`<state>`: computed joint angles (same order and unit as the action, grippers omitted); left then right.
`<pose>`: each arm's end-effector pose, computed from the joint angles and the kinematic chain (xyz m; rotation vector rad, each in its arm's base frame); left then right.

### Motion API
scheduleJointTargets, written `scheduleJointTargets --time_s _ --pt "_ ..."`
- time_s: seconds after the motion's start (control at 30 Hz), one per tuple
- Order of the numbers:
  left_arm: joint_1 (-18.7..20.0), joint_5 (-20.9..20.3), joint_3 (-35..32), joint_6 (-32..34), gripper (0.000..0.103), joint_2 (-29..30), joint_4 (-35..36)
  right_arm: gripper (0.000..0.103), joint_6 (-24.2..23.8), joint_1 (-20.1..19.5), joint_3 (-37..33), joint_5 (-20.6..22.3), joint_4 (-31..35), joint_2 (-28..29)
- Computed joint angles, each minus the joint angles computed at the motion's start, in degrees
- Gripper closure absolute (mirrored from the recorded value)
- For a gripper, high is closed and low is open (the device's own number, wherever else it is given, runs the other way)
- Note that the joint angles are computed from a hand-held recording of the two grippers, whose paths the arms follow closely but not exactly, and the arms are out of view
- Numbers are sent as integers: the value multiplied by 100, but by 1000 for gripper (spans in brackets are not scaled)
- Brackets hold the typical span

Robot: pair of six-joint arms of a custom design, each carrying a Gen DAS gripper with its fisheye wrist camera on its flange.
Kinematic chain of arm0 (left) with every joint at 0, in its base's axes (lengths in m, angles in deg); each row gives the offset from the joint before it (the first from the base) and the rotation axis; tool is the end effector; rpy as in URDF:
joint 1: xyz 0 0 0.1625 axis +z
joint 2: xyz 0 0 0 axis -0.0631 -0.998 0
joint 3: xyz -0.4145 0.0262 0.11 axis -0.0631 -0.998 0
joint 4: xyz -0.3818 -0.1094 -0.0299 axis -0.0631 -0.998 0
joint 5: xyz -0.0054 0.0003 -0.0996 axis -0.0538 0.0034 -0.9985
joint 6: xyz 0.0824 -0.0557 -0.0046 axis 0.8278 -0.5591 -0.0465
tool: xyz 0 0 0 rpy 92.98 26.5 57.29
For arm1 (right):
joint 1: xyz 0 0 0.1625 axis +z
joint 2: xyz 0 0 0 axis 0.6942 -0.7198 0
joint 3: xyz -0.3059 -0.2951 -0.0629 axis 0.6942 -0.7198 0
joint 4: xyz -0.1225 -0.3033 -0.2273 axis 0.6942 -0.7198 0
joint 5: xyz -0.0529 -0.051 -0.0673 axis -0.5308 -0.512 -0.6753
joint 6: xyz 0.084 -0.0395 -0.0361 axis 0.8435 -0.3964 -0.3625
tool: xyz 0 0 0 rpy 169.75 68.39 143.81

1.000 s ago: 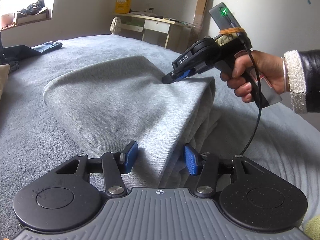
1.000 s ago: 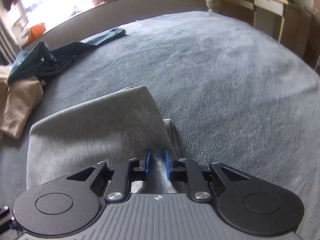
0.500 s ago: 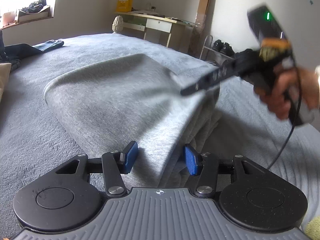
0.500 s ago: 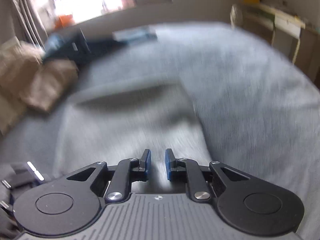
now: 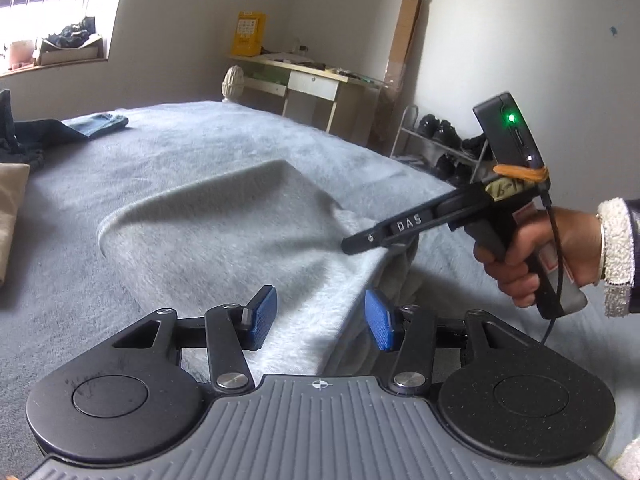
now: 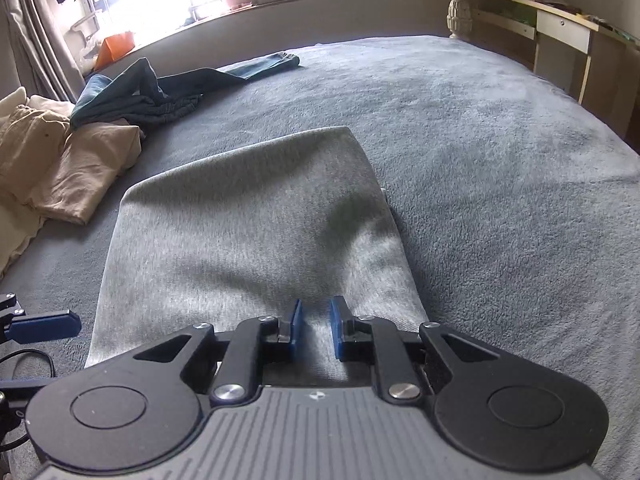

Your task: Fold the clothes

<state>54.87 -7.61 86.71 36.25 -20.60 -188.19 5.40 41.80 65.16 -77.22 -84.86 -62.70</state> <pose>-0.2469 -0.5823 0.0398 1.0011 2.5592 -0.9756 0.0545 -0.6831 0.2622 0.5862 -2.4719 0.7318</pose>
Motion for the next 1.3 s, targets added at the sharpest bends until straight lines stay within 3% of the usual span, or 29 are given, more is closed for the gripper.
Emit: scheduleJointTargets --time_s 0.13,0.87,1.13,1.3 --pt "40 -43 -14 -135 60 12 475 87 -6 -10 2 17 -14 2" --pt "40 -62 -20 -259 61 -44 649 86 -12 -1 24 8 -77 11" --pt "56 -376 52 -182 61 -214 135 86 8 -9 48 35 -138 16" --pt "103 -6 -93 -312 61 -145 168 86 4 -41 98 121 -192 -5"
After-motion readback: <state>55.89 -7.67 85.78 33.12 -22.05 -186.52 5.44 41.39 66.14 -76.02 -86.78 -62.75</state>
